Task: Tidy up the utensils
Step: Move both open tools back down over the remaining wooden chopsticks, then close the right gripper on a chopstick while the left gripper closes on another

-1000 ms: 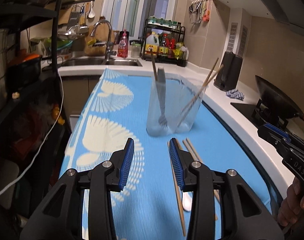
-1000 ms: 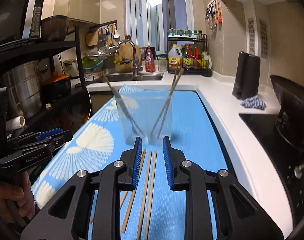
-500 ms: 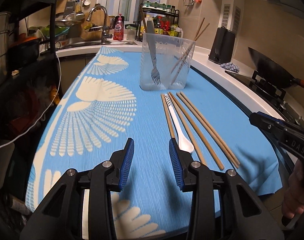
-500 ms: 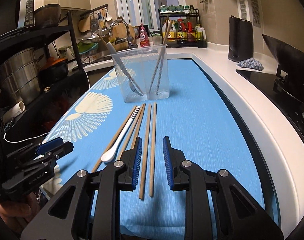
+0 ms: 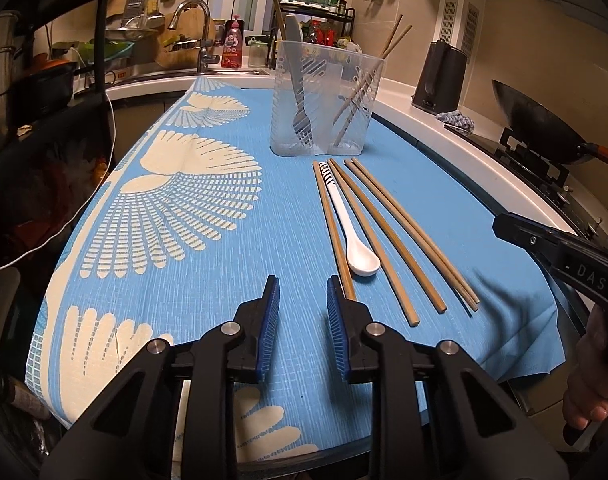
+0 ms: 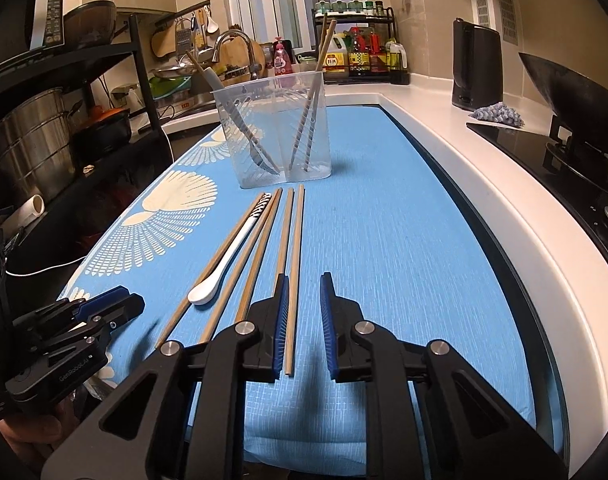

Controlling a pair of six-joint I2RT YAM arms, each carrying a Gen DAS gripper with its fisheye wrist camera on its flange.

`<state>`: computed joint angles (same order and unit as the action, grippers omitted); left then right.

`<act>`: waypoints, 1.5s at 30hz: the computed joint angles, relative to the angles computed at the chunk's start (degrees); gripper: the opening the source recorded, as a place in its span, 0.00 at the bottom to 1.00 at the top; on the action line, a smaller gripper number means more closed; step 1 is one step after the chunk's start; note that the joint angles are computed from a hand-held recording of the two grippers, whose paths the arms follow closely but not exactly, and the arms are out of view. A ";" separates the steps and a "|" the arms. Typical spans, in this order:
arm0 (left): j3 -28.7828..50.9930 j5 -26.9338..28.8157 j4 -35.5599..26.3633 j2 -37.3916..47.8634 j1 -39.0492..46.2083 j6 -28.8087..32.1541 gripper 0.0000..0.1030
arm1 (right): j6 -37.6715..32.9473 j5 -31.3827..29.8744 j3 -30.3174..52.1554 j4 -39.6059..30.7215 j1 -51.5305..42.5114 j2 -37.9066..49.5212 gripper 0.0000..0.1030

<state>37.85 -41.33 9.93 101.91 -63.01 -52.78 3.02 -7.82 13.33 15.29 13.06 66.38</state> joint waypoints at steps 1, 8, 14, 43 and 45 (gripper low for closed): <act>0.13 -0.05 -0.10 0.03 -0.03 0.01 0.24 | -0.02 -0.15 0.09 -0.09 -0.11 0.17 0.16; 0.57 0.52 0.61 1.01 -0.13 0.20 0.24 | -0.18 -1.04 -0.58 0.59 -1.68 1.17 0.16; 0.82 1.64 1.21 2.14 0.04 0.32 0.24 | -0.02 -2.11 -1.28 0.28 -3.87 0.35 0.16; 1.62 3.84 6.25 5.17 -0.36 2.96 0.16 | 0.43 -2.75 0.56 7.22 1.14 16.03 0.13; 2.57 3.66 5.57 5.82 -0.49 3.31 0.16 | 0.49 -2.68 0.34 7.85 1.24 16.28 0.13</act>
<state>40.42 -37.67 15.50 107.73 -63.50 -49.47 3.51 -10.50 13.67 23.14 14.29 82.66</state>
